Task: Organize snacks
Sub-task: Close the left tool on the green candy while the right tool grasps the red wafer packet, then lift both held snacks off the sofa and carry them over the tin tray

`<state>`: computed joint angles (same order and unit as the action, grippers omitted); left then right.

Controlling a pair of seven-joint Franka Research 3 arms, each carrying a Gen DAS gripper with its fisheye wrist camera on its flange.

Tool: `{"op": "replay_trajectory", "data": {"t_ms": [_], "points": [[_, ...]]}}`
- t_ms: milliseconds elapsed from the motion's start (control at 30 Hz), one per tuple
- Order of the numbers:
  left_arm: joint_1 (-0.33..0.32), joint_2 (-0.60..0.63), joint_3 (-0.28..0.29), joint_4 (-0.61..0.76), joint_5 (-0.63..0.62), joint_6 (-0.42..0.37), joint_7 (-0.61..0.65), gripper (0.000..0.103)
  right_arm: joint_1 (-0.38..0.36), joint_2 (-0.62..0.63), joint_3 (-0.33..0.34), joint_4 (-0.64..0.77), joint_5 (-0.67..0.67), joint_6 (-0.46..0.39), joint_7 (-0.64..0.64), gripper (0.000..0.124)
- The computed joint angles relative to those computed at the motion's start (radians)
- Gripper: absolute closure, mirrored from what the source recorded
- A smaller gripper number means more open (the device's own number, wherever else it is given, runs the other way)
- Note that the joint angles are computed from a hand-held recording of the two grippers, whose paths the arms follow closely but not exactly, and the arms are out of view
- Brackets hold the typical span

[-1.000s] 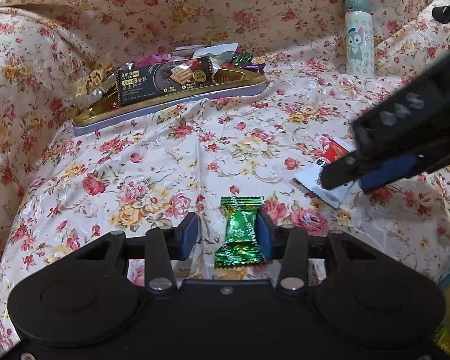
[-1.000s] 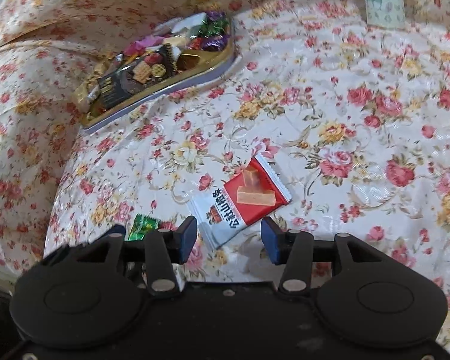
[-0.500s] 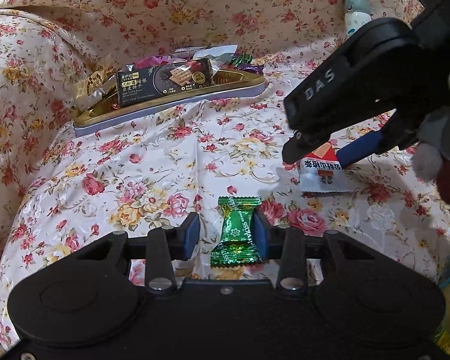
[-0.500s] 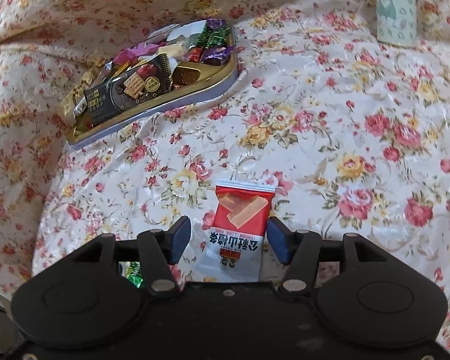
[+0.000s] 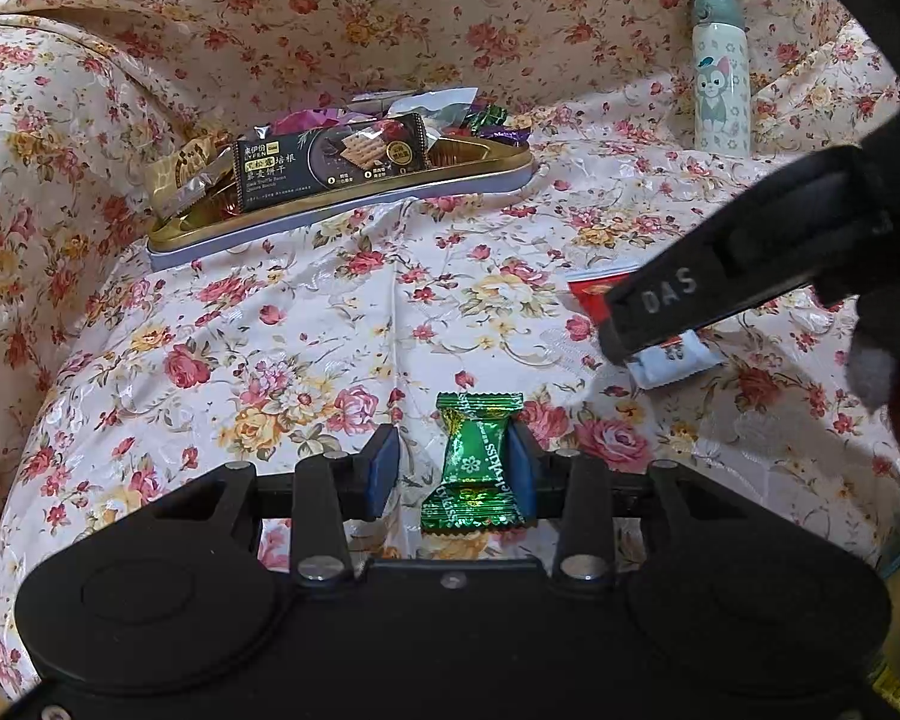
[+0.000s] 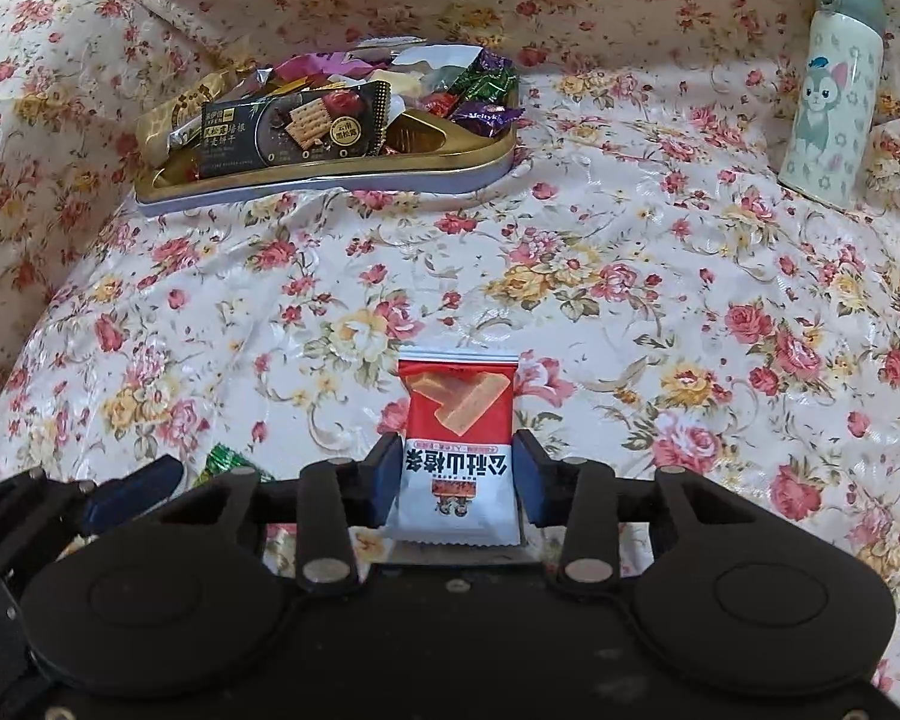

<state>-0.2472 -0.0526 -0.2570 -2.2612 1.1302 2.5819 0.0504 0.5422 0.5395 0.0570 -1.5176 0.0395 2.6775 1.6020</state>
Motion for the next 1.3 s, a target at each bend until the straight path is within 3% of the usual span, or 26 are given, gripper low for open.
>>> {"op": "replay_trajectory", "data": {"t_ms": [500,800,967,1133,1300], "points": [[-0.002,0.007,0.002,0.013,-0.055,-0.014,0.028,0.056,0.018,-0.116,-0.089,-0.201,-0.141,0.126,0.109,0.083],[-0.016,0.016,-0.002,0.038,-0.118,-0.063,0.055,0.060,-0.007,-0.157,-0.092,-0.284,-0.177,0.197,0.153,0.083],[-0.017,0.003,0.000,0.035,-0.173,-0.069,0.069,0.067,-0.012,-0.159,-0.088,-0.298,-0.173,0.225,0.143,0.082],[-0.008,-0.020,0.000,0.018,-0.230,-0.047,0.078,0.068,-0.004,-0.163,-0.097,-0.316,-0.175,0.255,0.141,0.081],[-0.012,-0.012,-0.011,0.032,-0.247,-0.079,0.108,0.067,-0.001,-0.165,-0.100,-0.329,-0.168,0.279,0.129,0.080]]}}
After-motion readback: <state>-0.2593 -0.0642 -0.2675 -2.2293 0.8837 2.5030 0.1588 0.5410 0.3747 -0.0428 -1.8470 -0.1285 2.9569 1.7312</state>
